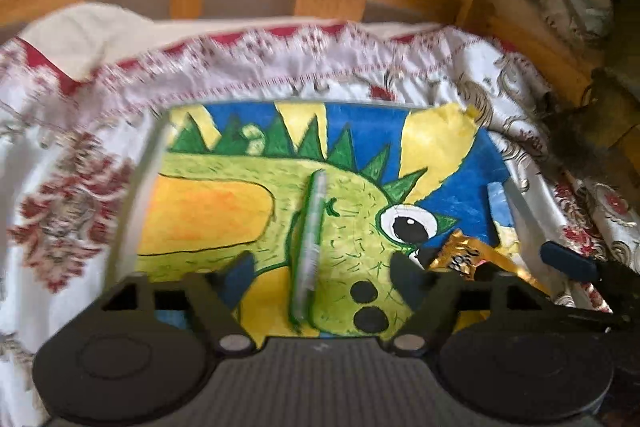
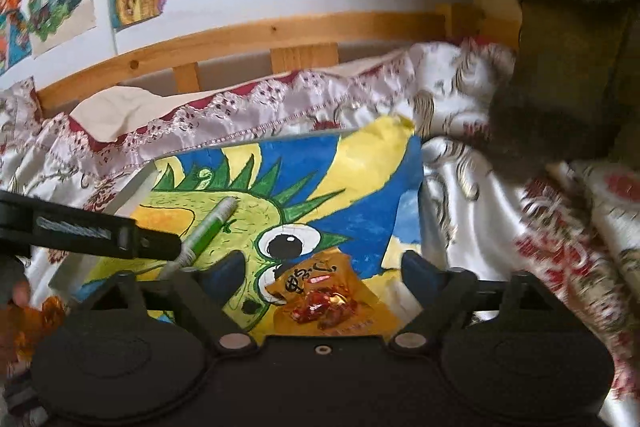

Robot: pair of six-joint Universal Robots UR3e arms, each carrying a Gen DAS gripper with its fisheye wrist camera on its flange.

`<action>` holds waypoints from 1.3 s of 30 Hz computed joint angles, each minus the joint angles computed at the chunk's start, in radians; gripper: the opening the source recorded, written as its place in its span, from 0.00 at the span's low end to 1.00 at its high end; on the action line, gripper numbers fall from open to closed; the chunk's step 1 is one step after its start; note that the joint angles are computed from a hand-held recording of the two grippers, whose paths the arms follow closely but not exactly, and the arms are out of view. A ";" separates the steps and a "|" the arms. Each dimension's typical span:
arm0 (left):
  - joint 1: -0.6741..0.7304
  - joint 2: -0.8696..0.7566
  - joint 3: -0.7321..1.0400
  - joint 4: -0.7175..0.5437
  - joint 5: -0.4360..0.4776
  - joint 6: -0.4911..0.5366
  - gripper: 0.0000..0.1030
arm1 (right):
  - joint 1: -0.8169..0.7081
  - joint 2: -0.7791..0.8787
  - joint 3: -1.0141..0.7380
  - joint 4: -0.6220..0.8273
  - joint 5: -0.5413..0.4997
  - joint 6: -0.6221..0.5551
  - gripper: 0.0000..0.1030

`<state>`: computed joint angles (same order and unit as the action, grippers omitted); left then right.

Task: Organize snacks
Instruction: 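Carry both snacks onto the silver dinosaur tray and open both grippers, then lift both grippers away from the tray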

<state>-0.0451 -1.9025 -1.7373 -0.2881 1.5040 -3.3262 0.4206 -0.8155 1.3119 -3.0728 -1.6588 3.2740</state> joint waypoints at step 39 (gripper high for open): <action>-0.848 0.875 -0.402 -0.779 0.794 -0.574 1.00 | 0.578 -0.861 0.852 0.158 -0.607 0.456 0.99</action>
<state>-0.8926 -1.0276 -2.1391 -1.0672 2.2977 -3.9004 0.9988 -1.6768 2.1642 -2.9145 -2.2654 3.7297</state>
